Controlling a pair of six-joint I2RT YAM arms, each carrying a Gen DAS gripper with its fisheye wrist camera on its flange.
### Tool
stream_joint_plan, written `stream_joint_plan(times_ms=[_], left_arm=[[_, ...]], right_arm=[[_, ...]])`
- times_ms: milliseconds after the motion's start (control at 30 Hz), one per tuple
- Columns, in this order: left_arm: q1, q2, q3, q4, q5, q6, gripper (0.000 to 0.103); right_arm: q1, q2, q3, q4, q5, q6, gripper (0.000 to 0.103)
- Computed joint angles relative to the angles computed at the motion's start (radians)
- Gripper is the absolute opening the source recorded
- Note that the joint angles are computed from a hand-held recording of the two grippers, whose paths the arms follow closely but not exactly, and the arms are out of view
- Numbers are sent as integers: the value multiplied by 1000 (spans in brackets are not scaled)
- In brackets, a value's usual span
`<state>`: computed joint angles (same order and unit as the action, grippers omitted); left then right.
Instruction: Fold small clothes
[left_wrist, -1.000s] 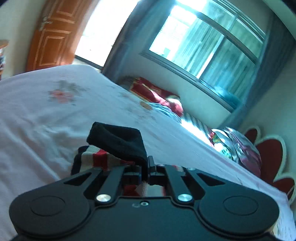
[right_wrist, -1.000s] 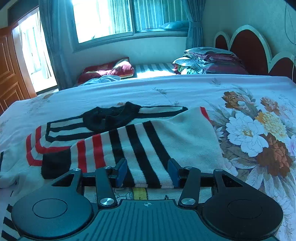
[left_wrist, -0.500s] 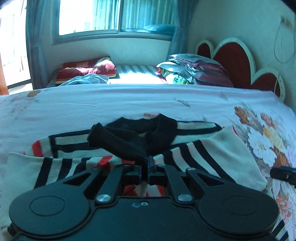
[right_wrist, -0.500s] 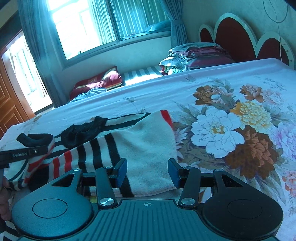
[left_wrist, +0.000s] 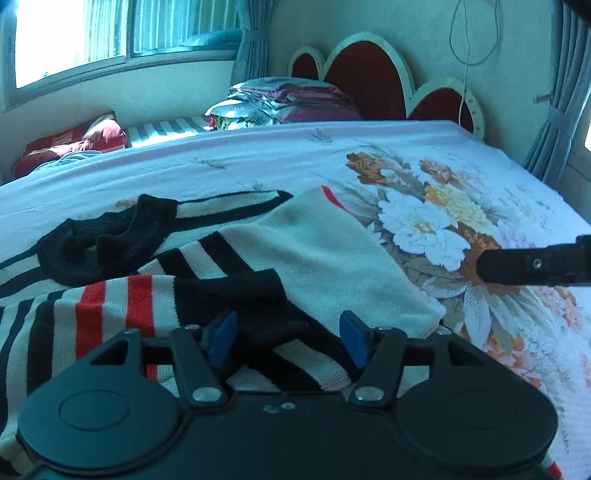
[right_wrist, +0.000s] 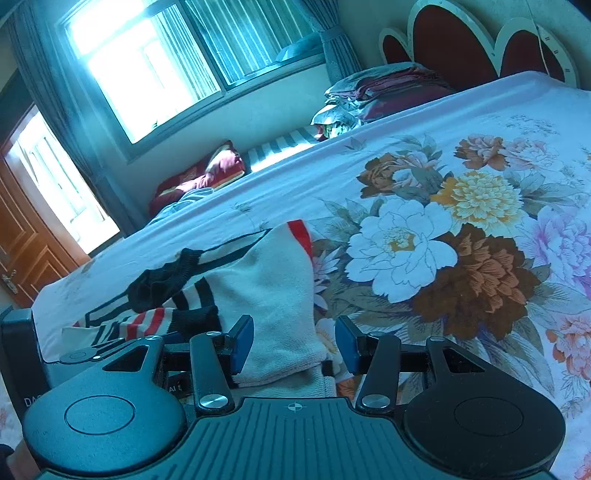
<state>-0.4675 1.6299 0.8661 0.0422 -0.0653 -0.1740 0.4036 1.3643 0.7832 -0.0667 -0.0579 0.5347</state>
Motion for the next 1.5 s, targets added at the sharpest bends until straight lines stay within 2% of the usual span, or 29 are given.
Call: stream_joint_plan(times_ms=[133, 233, 333, 367, 400, 467, 500, 667, 767, 800, 833, 933, 1067, 1233, 1333, 1367, 1400, 1433, 1500], left_arm=[[43, -213, -136, -14, -85, -24, 59], [142, -460, -262, -128, -112, 16, 59], [298, -692, -350, -304, -105, 110, 56], [374, -742, -365, -361, -84, 149, 53], [452, -761, -372, -404, -63, 183, 45], [585, -743, -383, -420, -14, 234, 41], [624, -721, -391, -392, -4, 256, 41], [693, -546, -375, -233, 48, 324, 41], [743, -491, -345, -208, 112, 323, 35], [765, -476, -334, -212, 143, 325, 32], [784, -470, -329, -216, 169, 330, 31], [827, -483, -338, -218, 222, 358, 24], [869, -476, -332, -232, 270, 369, 23], [838, -444, -328, -226, 229, 387, 24], [868, -472, -314, -290, 253, 443, 35], [908, -497, -312, -327, 285, 475, 47], [953, -536, -317, -357, 322, 504, 58], [1010, -582, -325, -374, 379, 530, 61], [1074, -605, -305, -394, 439, 531, 63]], right_arm=[[34, 56, 47, 18, -24, 15, 49], [62, 146, 103, 45, -68, 39, 49], [94, 240, 161, 69, -85, 56, 49], [100, 272, 182, 73, -92, 64, 49], [104, 302, 202, 76, -96, 73, 49], [111, 352, 236, 74, -104, 92, 49], [113, 375, 253, 69, -108, 98, 49], [118, 458, 327, 48, -155, 111, 49], [137, 492, 375, 23, -142, 93, 48], [144, 501, 389, 14, -135, 85, 42], [151, 507, 402, 0, -131, 72, 4], [171, 467, 373, 17, -104, 83, 4], [213, 344, 269, 40, -47, 76, 4], [226, 395, 250, 39, -35, 125, 5], [227, 371, 250, 13, -22, 119, 6], [233, 351, 252, -8, 5, 103, 18], [242, 317, 238, -13, 54, 84, 24], [244, 288, 221, -4, 82, 68, 31], [223, 274, 229, -15, 85, 30, 31]])
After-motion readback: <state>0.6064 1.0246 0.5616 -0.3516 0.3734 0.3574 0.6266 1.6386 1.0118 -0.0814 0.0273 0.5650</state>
